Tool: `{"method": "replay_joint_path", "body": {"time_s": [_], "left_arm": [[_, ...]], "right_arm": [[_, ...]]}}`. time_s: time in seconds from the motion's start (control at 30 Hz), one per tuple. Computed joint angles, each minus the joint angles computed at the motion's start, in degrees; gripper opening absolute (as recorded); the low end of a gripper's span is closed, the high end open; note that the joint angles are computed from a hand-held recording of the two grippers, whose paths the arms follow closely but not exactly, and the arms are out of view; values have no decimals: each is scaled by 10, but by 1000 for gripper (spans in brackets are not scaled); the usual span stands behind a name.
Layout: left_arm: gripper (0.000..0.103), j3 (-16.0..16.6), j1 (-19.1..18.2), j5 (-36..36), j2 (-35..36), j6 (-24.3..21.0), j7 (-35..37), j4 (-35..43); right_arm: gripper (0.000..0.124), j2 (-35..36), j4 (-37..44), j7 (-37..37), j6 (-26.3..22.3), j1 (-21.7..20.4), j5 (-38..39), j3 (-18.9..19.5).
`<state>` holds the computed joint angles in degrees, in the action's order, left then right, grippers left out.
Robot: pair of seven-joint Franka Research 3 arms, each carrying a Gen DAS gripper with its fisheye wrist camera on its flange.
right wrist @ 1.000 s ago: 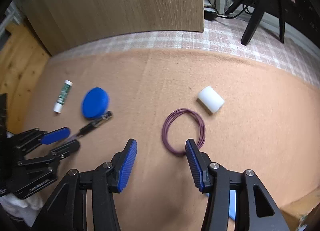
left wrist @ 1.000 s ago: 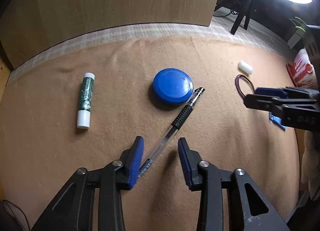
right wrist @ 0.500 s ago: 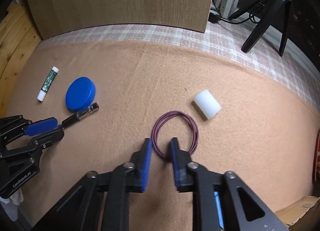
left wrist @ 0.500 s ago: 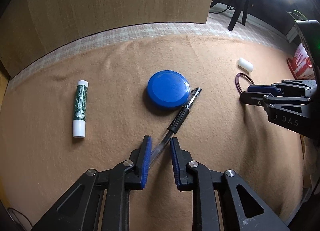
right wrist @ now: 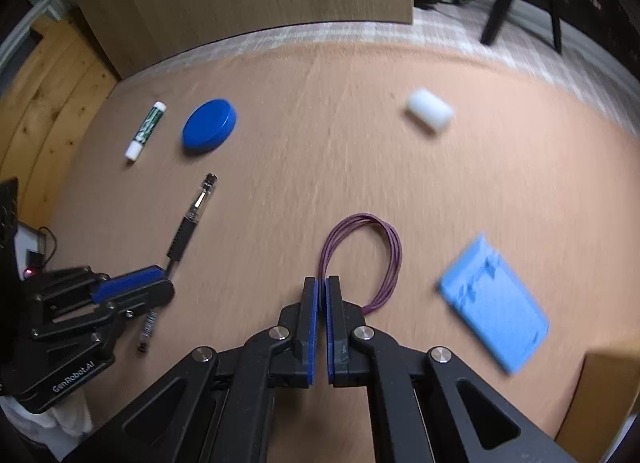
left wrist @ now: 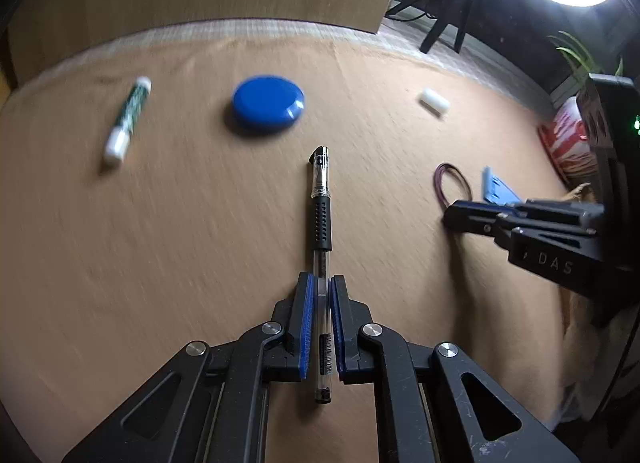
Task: Organize objects
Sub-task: 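Carry the pen with the left tool while the right tool carries the cable over the box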
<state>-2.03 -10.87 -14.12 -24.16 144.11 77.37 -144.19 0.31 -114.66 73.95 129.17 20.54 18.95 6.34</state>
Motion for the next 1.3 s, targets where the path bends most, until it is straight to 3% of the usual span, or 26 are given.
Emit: {"method": "replay_joint_path", "body": {"time_s": [0.27, 0.63, 1.0, 1.3], "left_arm": [[9, -10, -32, -24, -72, 2, -45, -59], [9, -11, -81, -18, -104, 5, -69, -48], [9, -32, -138, -43, -8, 30, -27, 64], [9, -77, -153, -79, 105, 38, 16, 189]], "right_arm": [[3, -98, -110, 0, 7, -17, 89, -20], [3, -211, -164, -13, -3, -36, 150, -48], [3, -316, -202, -20, -16, -93, 145, -88], [3, -353, -225, -4, -2, -153, 96, -107]]}}
